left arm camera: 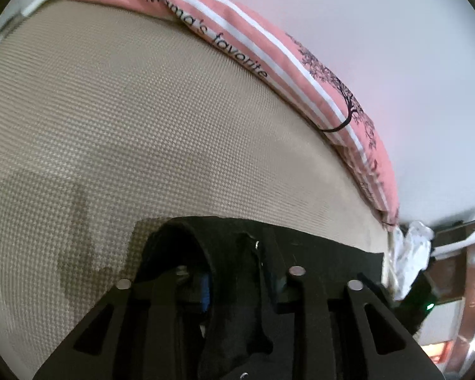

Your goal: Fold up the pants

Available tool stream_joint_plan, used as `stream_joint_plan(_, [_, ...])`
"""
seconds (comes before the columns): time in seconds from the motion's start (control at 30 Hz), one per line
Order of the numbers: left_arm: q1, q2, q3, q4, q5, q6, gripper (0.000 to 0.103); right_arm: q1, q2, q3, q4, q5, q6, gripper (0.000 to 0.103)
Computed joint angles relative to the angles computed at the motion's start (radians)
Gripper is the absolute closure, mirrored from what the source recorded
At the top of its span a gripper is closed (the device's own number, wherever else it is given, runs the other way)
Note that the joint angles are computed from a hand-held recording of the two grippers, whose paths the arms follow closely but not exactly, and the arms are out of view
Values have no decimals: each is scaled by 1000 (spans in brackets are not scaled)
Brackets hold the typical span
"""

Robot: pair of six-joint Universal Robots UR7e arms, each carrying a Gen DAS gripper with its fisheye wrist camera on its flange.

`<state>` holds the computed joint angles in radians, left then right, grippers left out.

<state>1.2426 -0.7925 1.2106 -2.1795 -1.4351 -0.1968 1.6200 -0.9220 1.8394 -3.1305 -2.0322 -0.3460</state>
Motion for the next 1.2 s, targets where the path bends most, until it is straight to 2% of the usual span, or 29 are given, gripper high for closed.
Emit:
stream_joint_plan(0.07, [-4,-14,36,-46,-19,26,91,-8,-7,-24,48,27,-17,0])
stream_joint_plan(0.13, [-7,-14,38,-17,-44,53,91,-12,-7,-56,85,29,-46,0])
stream_joint_plan(0.2, [-18,-4,21,28,-8,80,91,-7,-1,-78,81,4,-71,0])
stream_joint_plan(0.3, [-8,16,-15,56,-22,44,91,-10,-4,-99,91,6,-85,0])
stream_joint_plan(0.37, [0,14,-15,38,-22,16,91,-14,-7,-106,92,9,-96,0])
stream_joint_plan(0.47, [-4,-19,42,-36,-40,36,91,-32,-29,-119,160,58,-149,0])
stream_joint_plan(0.53, [-7,-56,101,-123,-68,75,91,-50,-54,-136,272,133,-188,0])
stream_joint_plan(0.6, [-7,-93,151,-208,-123,116,91,-50,-56,-184,394,129,-231,0])
stream_joint_plan(0.7, [-3,-136,203,-265,-191,142,91,-44,-48,-249,543,145,-308,0])
stream_joint_plan(0.8, [-16,-169,238,-288,-205,168,91,-44,-20,-355,760,178,-351,0])
stream_joint_plan(0.9, [-34,-182,254,-309,-211,184,91,-34,26,-445,866,135,-388,0])
stream_joint_plan(1.0, [-42,-207,273,-317,-201,175,91,-42,86,-587,1079,155,-374,1])
stream_joint_plan(1.03, [-45,-210,276,-321,-192,168,91,-47,111,-644,1164,169,-361,3])
stream_joint_plan(1.1, [-50,-209,275,-326,-179,150,91,-54,139,-708,1262,186,-350,23])
stream_joint_plan(1.2, [-58,-222,286,-330,-155,148,91,-66,169,-779,1375,186,-353,26])
